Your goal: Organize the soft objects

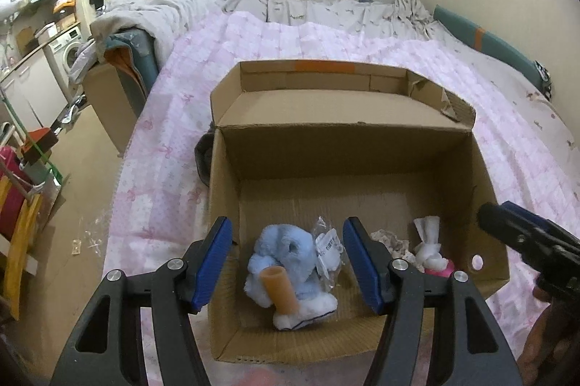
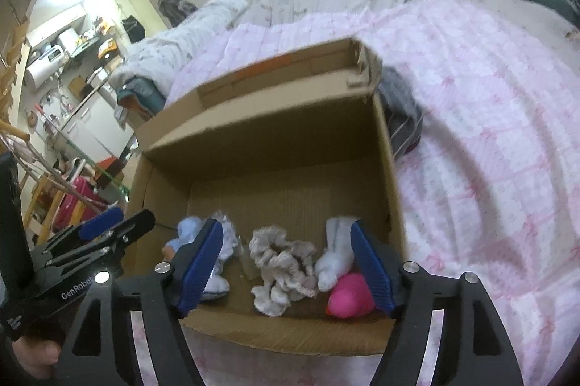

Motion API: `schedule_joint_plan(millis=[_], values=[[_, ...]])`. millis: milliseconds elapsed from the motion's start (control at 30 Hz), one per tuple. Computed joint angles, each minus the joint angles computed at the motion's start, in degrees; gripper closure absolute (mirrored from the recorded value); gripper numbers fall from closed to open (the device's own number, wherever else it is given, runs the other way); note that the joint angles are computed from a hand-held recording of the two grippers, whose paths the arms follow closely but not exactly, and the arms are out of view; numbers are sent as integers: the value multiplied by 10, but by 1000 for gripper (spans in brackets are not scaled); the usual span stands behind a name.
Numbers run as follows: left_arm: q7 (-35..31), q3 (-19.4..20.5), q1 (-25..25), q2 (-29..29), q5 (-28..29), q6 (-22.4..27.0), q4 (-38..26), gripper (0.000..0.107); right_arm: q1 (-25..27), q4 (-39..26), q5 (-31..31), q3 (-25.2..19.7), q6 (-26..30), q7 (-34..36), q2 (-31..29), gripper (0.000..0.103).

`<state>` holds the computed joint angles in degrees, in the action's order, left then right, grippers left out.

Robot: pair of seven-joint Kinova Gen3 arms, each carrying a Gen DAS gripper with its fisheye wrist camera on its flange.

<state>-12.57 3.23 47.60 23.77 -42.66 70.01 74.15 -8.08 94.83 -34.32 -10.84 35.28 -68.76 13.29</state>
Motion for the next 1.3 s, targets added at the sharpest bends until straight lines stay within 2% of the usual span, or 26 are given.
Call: schedule_joint_plan(millis=[67, 133, 233, 400, 467, 600, 667, 767, 867, 933, 1067, 1300], values=[[5, -3, 9, 1, -7, 19, -7, 47, 11, 11, -24, -7, -14, 23, -10, 7], [12, -4, 18, 0, -18, 40, -12, 47, 16, 27, -43, -10, -35, 43, -24, 0], [27, 0, 29, -12, -29, 60, -9, 47, 12, 39, -51, -5, -42, 56, -42, 0], [65, 21, 50, -47, -51, 73, 16, 43, -7, 41, -21, 17, -30, 23, -77, 0], [82, 31, 61, -59, -65, 90, 20, 33, -7, 52, -35, 24, -26, 33, -97, 0], [121, 56, 75, -88, -74, 113, 39, 27, -27, 66, -4, 40, -14, 3, -135, 0], [149, 70, 80, -101, -81, 122, 53, 12, -35, 77, 0, 48, -8, 7, -154, 0], [175, 94, 91, -114, -100, 134, 78, 11, -51, 98, 20, 54, -12, -3, -181, 0], [208, 104, 119, -109, -131, 177, 93, 11, -66, 126, 77, 43, -42, -45, -209, 0], [221, 117, 116, -112, -136, 171, 106, 11, -75, 149, 114, 33, -73, -69, -225, 0], [206, 119, 99, -106, -113, 152, 109, 6, -102, 175, 130, 47, -95, -81, -230, 0], [216, 115, 76, -116, -96, 88, 138, 5, -104, 180, 206, 29, -110, -159, -215, 0]])
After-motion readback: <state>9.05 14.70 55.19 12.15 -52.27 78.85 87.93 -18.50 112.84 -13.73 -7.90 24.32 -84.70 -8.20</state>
